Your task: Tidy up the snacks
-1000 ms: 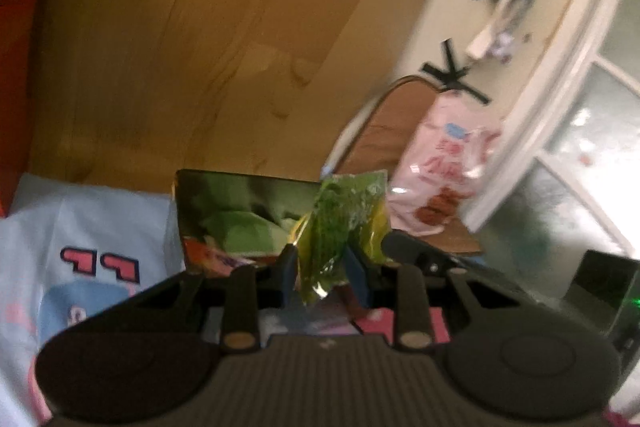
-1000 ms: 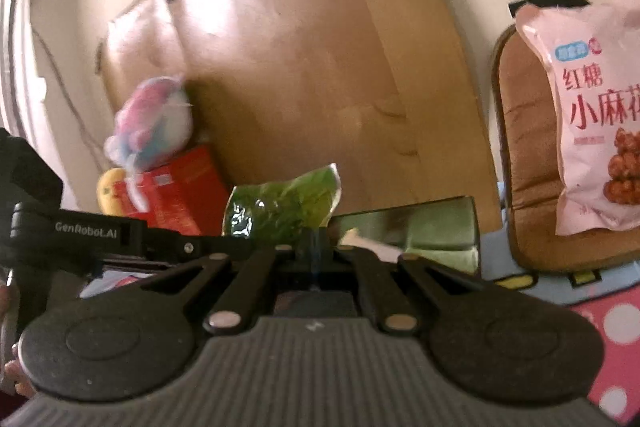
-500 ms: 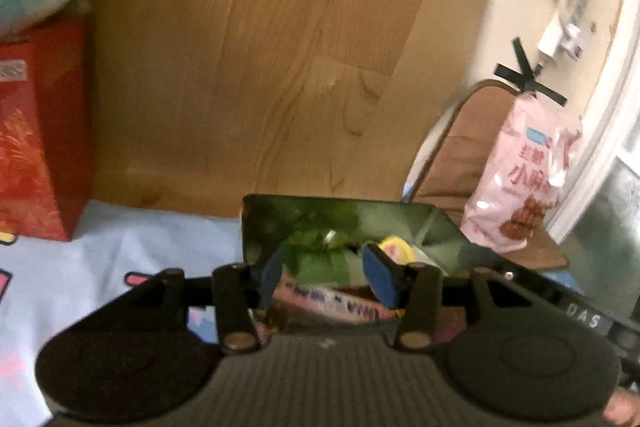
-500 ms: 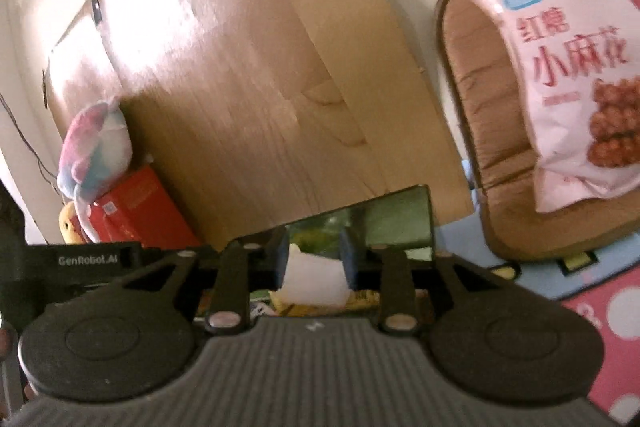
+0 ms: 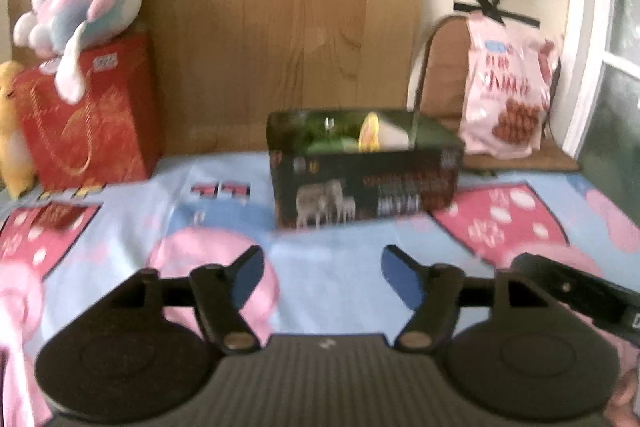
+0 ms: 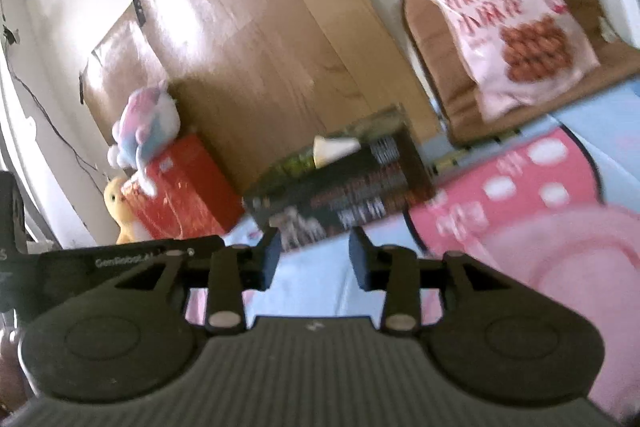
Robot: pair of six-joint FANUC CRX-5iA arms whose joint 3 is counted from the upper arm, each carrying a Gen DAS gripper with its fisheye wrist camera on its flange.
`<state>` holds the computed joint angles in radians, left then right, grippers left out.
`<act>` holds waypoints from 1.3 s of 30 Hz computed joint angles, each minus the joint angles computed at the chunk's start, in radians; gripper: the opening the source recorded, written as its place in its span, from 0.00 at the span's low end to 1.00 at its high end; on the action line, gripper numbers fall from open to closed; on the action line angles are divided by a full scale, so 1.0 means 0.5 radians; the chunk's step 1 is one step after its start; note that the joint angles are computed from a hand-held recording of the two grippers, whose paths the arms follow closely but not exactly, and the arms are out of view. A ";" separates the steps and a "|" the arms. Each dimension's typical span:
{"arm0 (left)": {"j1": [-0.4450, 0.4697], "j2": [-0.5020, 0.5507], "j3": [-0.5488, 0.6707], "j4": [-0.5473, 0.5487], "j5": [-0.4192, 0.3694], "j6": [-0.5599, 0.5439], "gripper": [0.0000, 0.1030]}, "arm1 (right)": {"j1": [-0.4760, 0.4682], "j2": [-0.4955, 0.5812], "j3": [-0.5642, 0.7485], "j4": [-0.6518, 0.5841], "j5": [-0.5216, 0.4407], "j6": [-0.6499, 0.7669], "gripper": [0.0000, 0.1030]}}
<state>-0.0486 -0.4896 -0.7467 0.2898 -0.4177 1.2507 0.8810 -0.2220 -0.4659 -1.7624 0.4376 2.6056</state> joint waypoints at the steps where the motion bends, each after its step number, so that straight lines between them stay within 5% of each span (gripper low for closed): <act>1: -0.012 -0.050 -0.023 -0.055 -0.021 0.053 0.77 | 0.039 -0.020 -0.022 -0.027 0.047 -0.006 0.41; 9: -0.088 -0.392 -0.131 -0.324 -0.198 0.324 0.99 | 0.167 -0.110 -0.133 -0.316 0.150 0.042 0.45; 13: -0.146 -0.486 -0.124 -0.478 -0.304 0.491 1.00 | 0.291 -0.116 -0.122 -0.296 0.269 0.043 0.52; 18: -0.223 -0.550 -0.094 -0.667 -0.444 0.709 1.00 | 0.417 -0.122 -0.101 -0.297 0.416 0.081 0.80; 24: -0.329 -0.628 -0.049 -0.923 -0.551 1.001 1.00 | 0.523 -0.119 -0.075 -0.312 0.559 0.099 0.94; 39: -0.897 -0.568 0.173 -1.729 -0.823 1.799 1.00 | 0.750 -0.119 -0.071 -0.166 0.861 -0.101 0.97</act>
<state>-0.4972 -0.7738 -0.6602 -0.5748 -0.8293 2.1500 1.2561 -0.2817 -0.5012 -1.8453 0.8681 2.5551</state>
